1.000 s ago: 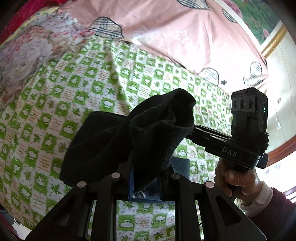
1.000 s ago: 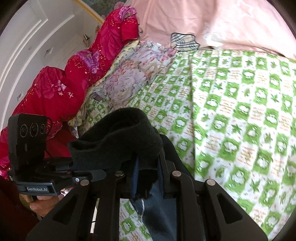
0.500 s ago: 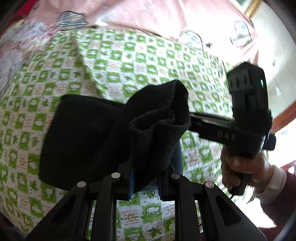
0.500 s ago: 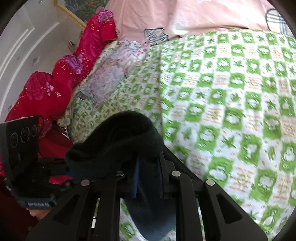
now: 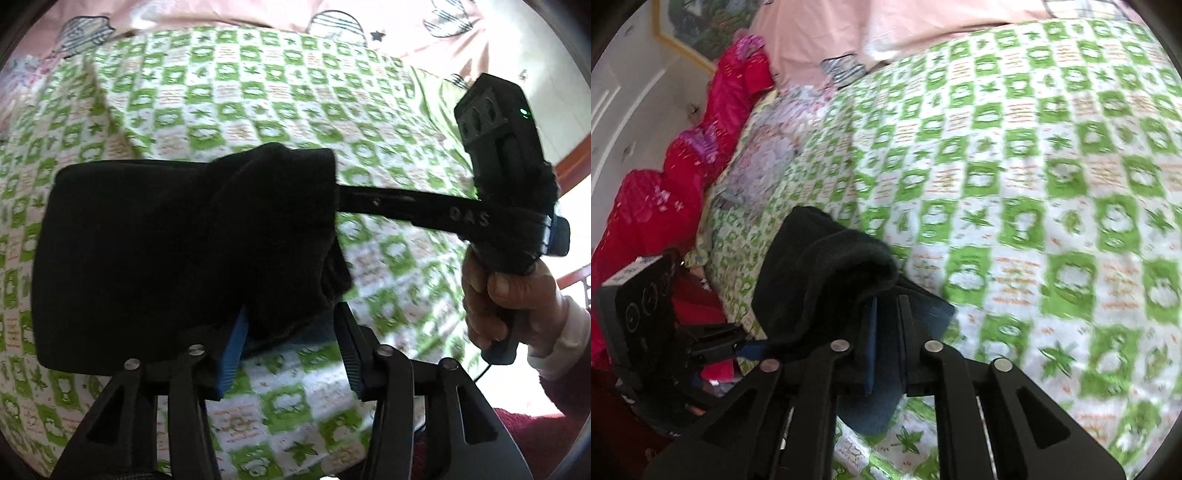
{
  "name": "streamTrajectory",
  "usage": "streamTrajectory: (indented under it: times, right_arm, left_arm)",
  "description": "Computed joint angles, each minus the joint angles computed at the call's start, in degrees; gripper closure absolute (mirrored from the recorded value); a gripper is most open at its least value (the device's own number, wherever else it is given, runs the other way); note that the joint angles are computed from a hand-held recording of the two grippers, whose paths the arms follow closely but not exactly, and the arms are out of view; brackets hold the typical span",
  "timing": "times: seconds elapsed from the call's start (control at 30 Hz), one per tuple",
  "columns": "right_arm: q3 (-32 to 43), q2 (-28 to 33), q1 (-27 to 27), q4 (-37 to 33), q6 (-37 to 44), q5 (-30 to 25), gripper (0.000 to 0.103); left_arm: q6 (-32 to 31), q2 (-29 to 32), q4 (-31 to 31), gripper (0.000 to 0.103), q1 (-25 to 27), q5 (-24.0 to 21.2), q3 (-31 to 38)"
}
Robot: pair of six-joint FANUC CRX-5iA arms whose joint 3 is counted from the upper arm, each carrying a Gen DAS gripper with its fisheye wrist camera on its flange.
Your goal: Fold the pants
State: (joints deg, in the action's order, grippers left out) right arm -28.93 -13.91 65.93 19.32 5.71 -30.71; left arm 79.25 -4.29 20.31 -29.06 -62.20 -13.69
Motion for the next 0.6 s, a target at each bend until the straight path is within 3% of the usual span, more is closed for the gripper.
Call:
streamTrajectory:
  times: [0.07, 0.13, 0.3, 0.47, 0.6]
  right_arm:
    - [-2.4, -1.6, 0.7, 5.1, -8.6, -0.3, 0.04]
    - [-5.6, -3.3, 1.2, 13.2, -18.8, 0.2, 0.03]
    - [-5.3, -3.7, 2.1, 16.5, -25.2, -2.3, 0.027]
    - [-1.6, -0.9, 3.2, 15.5, -25.7, -5.8, 0.019]
    - [1.5, 1.7, 4.2, 14.6, -28.7, -9.5, 0.018]
  left_arm:
    - [-1.4, -0.1, 0.3, 0.05, -0.3, -0.5, -0.1]
    - [-2.5, -0.4, 0.8, 0.049, -0.3, -1.1, -0.1]
    - [-4.2, -1.9, 2.0, 0.043, 1.5, -2.1, -0.9]
    - [-3.7, -3.6, 1.6, 0.037, 4.8, -3.2, -0.9]
    - [-4.1, -4.5, 2.0, 0.036, 8.5, -3.8, -0.8]
